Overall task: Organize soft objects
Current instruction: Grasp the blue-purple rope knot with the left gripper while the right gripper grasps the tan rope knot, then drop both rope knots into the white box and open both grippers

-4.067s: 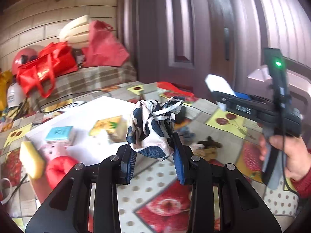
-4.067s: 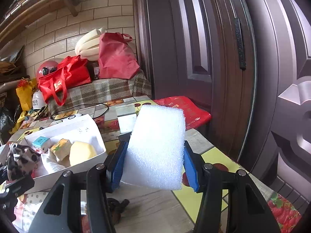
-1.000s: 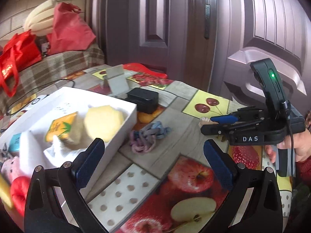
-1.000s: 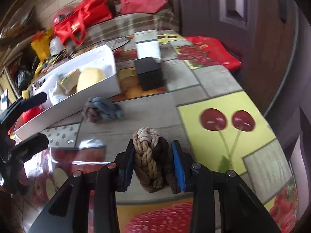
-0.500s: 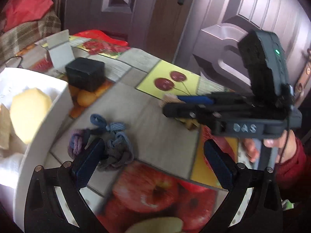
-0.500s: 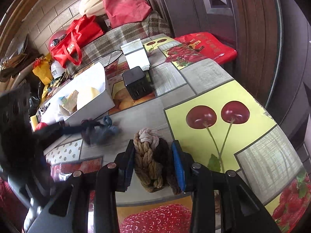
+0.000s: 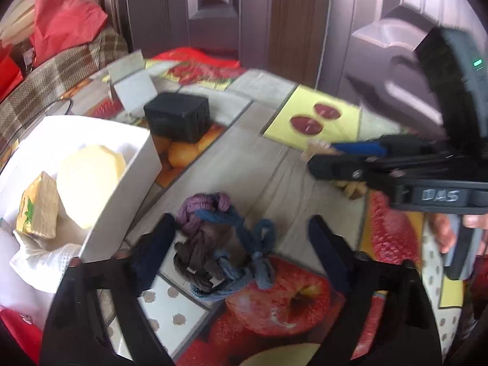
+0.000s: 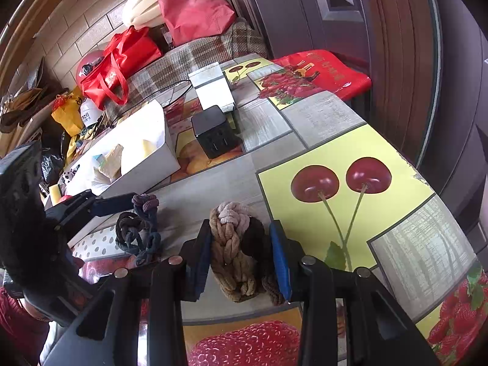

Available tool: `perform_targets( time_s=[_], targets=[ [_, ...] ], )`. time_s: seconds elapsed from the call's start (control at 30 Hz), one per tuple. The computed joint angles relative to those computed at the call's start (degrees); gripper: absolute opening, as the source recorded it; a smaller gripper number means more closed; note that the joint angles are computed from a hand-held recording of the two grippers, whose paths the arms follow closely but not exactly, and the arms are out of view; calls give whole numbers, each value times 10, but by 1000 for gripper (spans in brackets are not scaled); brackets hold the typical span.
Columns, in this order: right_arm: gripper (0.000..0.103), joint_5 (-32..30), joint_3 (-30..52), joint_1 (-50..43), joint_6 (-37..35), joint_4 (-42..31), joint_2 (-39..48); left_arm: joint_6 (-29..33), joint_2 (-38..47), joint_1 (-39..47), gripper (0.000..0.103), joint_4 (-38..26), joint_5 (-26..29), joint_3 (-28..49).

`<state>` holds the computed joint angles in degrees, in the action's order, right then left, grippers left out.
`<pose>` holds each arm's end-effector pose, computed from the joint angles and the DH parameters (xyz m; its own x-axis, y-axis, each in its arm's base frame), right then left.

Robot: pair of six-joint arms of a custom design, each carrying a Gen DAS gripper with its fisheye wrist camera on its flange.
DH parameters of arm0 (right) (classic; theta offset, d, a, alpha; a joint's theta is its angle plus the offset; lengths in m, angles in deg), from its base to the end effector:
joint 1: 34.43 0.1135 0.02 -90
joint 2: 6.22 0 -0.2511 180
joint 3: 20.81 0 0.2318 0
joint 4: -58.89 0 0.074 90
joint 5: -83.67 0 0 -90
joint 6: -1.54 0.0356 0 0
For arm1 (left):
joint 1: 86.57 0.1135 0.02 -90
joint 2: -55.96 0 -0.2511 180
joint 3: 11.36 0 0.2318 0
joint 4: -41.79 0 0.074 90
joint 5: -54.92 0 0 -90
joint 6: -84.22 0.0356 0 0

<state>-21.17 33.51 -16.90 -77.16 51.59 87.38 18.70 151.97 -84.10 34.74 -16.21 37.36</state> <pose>0.2735 0.0960 0.1386 -0.7691 -0.0443 -0.6376 -0.3144 0.8948 0.3171 0.2665 0.0000 0.1054 -0.6776 0.3632 -0.6395 0.4707 0.8823 0.0024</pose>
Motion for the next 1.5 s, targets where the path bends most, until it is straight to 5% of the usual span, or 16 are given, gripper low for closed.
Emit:
perform_targets(
  time_s=[0.17,0.3,0.57,0.87,1.2,1.5],
  targets=[
    [36,11,-5,10,-8,5,-9,0,-11,20,27,16,9,-21],
    [36,58,-54,43,-12,64,-57,-2,-62,44,26,68,36,-79],
    [36,155,-69,117,-3,125,-67,-21,-211,157,26,297,114,-261],
    [36,243,-25,190,29,193,0,-83,-116,349,26,440,165,-243],
    [36,287,117,274,5,183,120,-138,16,495,26,472,209,-134],
    [36,298,296,324,37,137,245,-186,74,524,26,399,224,-34]
  ],
)
